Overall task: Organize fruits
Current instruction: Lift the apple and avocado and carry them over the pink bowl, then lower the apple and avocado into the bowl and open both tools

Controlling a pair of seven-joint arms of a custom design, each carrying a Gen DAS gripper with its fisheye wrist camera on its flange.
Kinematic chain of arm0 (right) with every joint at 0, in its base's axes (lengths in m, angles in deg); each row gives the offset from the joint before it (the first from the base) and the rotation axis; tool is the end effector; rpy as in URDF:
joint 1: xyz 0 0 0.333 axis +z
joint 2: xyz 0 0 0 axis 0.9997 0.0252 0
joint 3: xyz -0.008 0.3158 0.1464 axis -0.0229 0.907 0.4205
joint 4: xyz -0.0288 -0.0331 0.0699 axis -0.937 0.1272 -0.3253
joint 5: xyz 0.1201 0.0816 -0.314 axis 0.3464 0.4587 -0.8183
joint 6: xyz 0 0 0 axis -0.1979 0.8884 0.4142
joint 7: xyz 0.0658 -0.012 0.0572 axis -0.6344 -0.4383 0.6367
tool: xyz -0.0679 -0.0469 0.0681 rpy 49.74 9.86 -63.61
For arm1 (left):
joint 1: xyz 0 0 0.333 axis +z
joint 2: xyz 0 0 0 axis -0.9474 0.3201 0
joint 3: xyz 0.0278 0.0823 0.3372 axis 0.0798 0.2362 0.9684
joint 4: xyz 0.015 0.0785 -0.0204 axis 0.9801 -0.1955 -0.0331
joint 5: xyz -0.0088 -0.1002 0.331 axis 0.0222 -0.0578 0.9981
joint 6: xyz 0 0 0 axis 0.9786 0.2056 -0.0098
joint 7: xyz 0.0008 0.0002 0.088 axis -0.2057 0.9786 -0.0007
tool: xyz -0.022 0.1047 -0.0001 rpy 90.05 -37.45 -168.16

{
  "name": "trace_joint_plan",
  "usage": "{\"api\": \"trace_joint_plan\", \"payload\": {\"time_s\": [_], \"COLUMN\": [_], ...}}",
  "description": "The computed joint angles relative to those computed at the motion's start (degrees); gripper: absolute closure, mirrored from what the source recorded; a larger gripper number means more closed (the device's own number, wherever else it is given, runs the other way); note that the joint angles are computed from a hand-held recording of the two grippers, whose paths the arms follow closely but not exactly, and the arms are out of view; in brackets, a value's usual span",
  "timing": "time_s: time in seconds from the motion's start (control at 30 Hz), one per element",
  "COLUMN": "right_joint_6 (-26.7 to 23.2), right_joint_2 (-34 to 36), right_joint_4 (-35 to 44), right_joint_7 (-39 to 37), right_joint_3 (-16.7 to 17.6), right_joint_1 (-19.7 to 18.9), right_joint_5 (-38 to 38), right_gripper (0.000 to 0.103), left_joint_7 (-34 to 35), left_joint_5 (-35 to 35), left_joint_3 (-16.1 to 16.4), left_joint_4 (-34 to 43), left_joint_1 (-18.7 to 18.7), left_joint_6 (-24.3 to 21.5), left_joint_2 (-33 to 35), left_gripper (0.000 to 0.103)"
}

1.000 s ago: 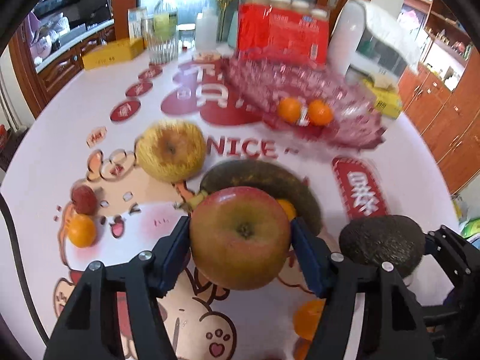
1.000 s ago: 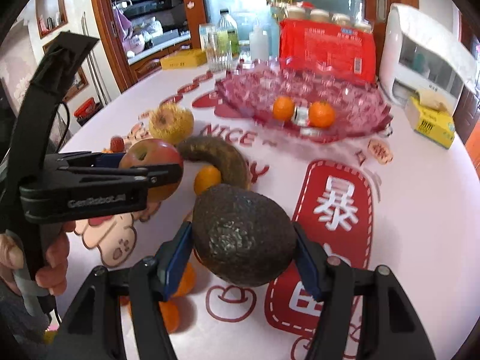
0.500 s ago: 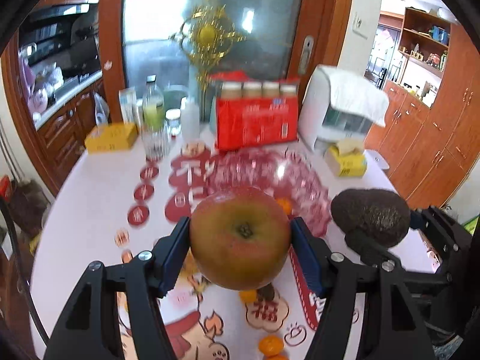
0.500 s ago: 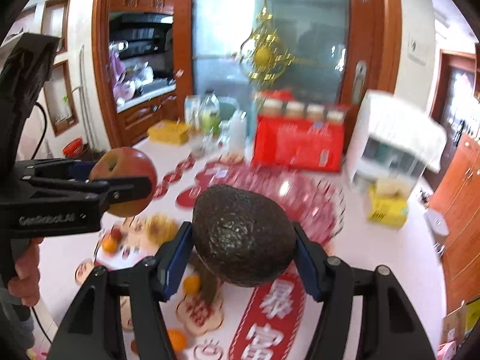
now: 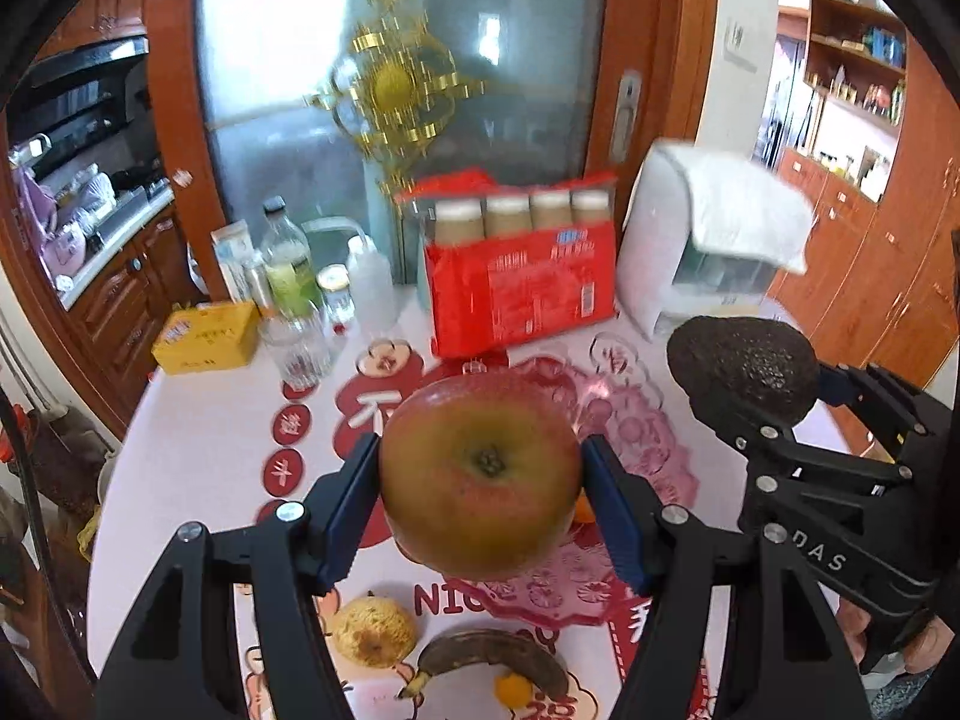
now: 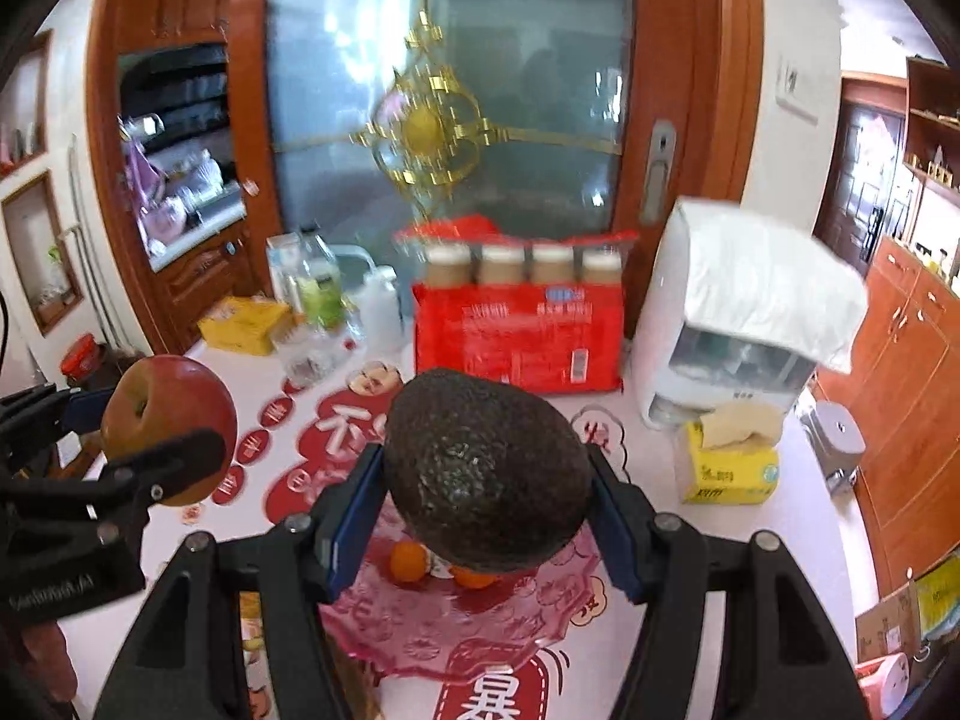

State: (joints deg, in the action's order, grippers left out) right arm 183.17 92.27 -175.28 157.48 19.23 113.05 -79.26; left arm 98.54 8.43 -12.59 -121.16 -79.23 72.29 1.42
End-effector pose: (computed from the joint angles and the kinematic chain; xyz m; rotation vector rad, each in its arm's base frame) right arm 0.6521 0.2771 0.5242 -2.0193 1.2859 -0.6010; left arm 0.6200 -0.1581 0.5185 -1.8935 1.6813 -0.7183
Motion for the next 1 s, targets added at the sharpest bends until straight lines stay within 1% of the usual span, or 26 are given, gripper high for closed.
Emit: {"api": "trace_joint_plan", "payload": {"time_s": [0.03,0.1,0.27,0.4,0.5,0.53,0.63,0.67,0.7,0.77,0.87,0.9,0.93,0.97,1.0], "right_joint_6": [-0.86,-2.67,-8.57,-12.55,-14.17,-14.87,-16.33,-17.02,-16.64,-17.13,-18.88,-19.51,-19.31,-18.29,-17.36], "right_joint_2": [1.91,5.02,13.73,19.66,22.27,23.20,24.98,25.61,25.98,26.70,28.18,28.61,28.75,28.52,28.08], "right_joint_4": [1.64,4.31,11.86,17.84,20.46,21.57,23.95,24.93,25.13,26.25,28.68,29.48,29.54,28.81,27.90], "right_joint_7": [0.96,1.85,2.35,3.77,4.21,4.68,3.90,3.93,3.14,2.79,2.33,2.08,1.98,2.42,2.00], "right_joint_3": [-1.11,-1.86,-1.63,-2.09,-1.63,-1.82,-0.53,-0.57,-0.07,-0.30,-0.13,0.10,0.07,-0.64,-0.72], "right_joint_1": [0.72,1.01,-0.26,-0.99,-1.85,-1.95,-3.20,-3.23,-3.54,-3.21,-2.98,-3.01,-2.89,-2.37,-2.17], "right_joint_5": [-0.82,-1.42,-0.72,-0.39,0.26,0.33,1.40,1.49,1.71,1.53,1.55,1.71,1.71,1.26,0.93], "right_gripper": [0.039,0.039,0.039,0.039,0.039,0.039,0.039,0.039,0.039,0.039,0.038,0.038,0.038,0.038,0.038], "left_joint_7": [0.97,2.70,5.52,5.89,6.19,6.37,7.11,6.67,6.37,6.45,7.15,7.58,7.95,8.15,7.67], "left_joint_5": [-0.99,-2.96,-6.70,-7.81,-8.16,-8.15,-8.08,-7.61,-7.32,-7.63,-8.81,-9.20,-9.53,-9.83,-9.70], "left_joint_3": [-0.43,-0.91,-1.10,-0.14,0.39,0.53,0.98,1.60,2.02,1.82,1.12,0.79,0.52,0.33,0.82], "left_joint_4": [1.06,3.16,9.27,13.31,15.67,16.03,17.91,17.72,17.75,17.89,18.32,18.25,18.06,17.51,16.98], "left_joint_1": [0.35,0.71,0.31,-1.29,-2.16,-2.34,-2.98,-3.39,-3.59,-3.24,-2.29,-1.92,-1.60,-1.29,-1.54], "left_joint_6": [-0.17,-0.40,-1.66,-2.51,-2.76,-2.70,-3.62,-2.99,-2.74,-2.72,-3.98,-4.21,-4.16,-3.76,-3.45], "left_joint_2": [1.79,5.63,14.70,19.89,22.67,23.25,25.04,25.11,25.20,25.33,25.53,25.57,25.53,25.33,25.07], "left_gripper": [0.038,0.038,0.038,0.038,0.038,0.038,0.038,0.038,0.037,0.037,0.037,0.035,0.031,0.029,0.025]}}
